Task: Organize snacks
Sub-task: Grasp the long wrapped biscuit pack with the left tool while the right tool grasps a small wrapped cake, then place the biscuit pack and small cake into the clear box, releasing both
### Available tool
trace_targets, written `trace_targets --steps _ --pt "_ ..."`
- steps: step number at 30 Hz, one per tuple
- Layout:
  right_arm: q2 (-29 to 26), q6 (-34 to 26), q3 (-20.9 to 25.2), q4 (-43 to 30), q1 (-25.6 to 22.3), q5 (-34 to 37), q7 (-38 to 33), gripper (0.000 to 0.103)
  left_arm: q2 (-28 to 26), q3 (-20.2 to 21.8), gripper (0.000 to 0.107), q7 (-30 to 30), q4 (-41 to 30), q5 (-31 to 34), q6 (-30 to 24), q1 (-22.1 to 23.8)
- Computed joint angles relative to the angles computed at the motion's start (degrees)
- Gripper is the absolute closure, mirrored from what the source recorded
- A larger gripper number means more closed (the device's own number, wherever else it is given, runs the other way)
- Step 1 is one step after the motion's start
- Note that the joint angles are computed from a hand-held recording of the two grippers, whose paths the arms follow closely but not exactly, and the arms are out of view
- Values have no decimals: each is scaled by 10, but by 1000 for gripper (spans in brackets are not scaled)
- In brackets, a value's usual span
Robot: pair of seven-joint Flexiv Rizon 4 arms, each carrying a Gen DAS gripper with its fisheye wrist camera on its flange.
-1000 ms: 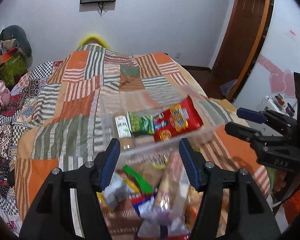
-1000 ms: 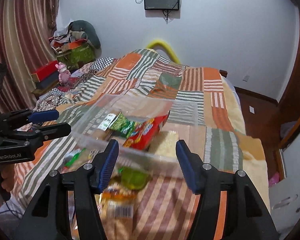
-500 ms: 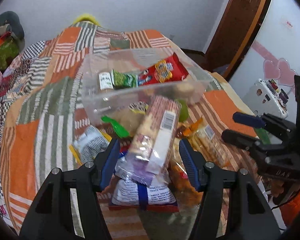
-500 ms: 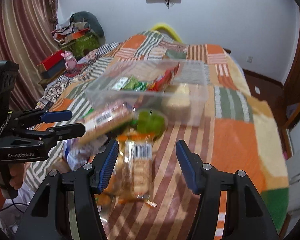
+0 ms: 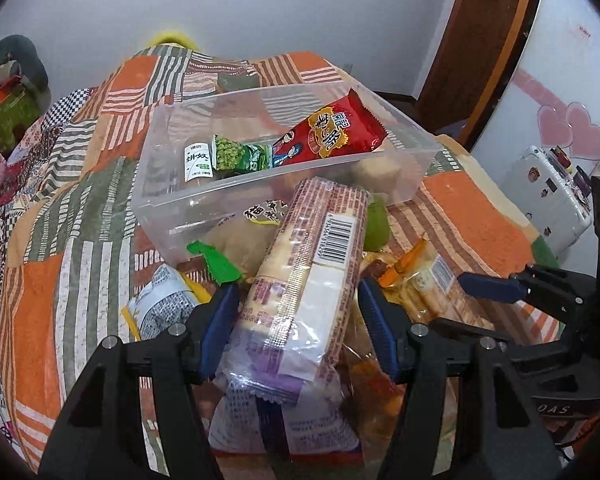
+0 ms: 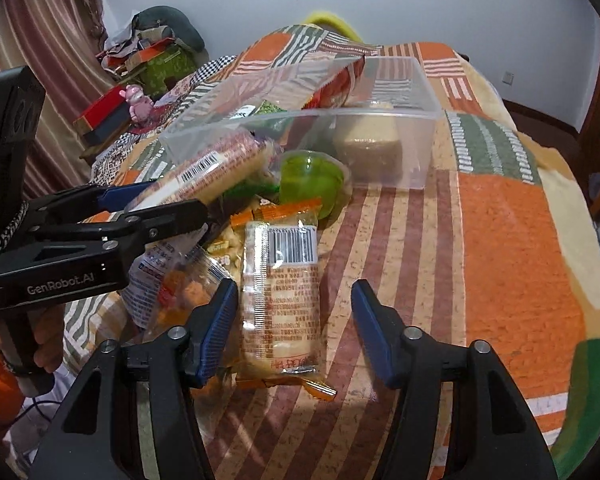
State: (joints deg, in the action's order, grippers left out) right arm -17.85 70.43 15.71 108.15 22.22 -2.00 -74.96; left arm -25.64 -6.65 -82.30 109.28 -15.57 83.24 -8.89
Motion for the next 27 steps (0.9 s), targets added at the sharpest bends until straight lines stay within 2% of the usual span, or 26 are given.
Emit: trace_targets --steps 1,3,6,10,14,23,27 --pt "1 -2 2 0 -1 3 -2 56 -1 -5 49 3 2 -3 7 5" --pt "-1 -8 10 -5 -8 17 -13 68 1 -22 51 13 12 -11 19 18" --pt "1 -4 10 -1 -7 24 -15 71 7 -54 61 35 31 -28 43 42" --pt "5 6 8 3 -7 29 -13 71 19 -109 62 60 60 -58 66 83" --pt "14 18 7 9 -8 31 -12 71 27 -99 62 57 68 -59 73 72" --pt "27 51 -14 14 -2 -8 20 71 57 -114 62 52 89 -55 113 86" --pt "26 66 -27 7 3 -36 41 71 65 -98 62 43 82 -41 123 79"
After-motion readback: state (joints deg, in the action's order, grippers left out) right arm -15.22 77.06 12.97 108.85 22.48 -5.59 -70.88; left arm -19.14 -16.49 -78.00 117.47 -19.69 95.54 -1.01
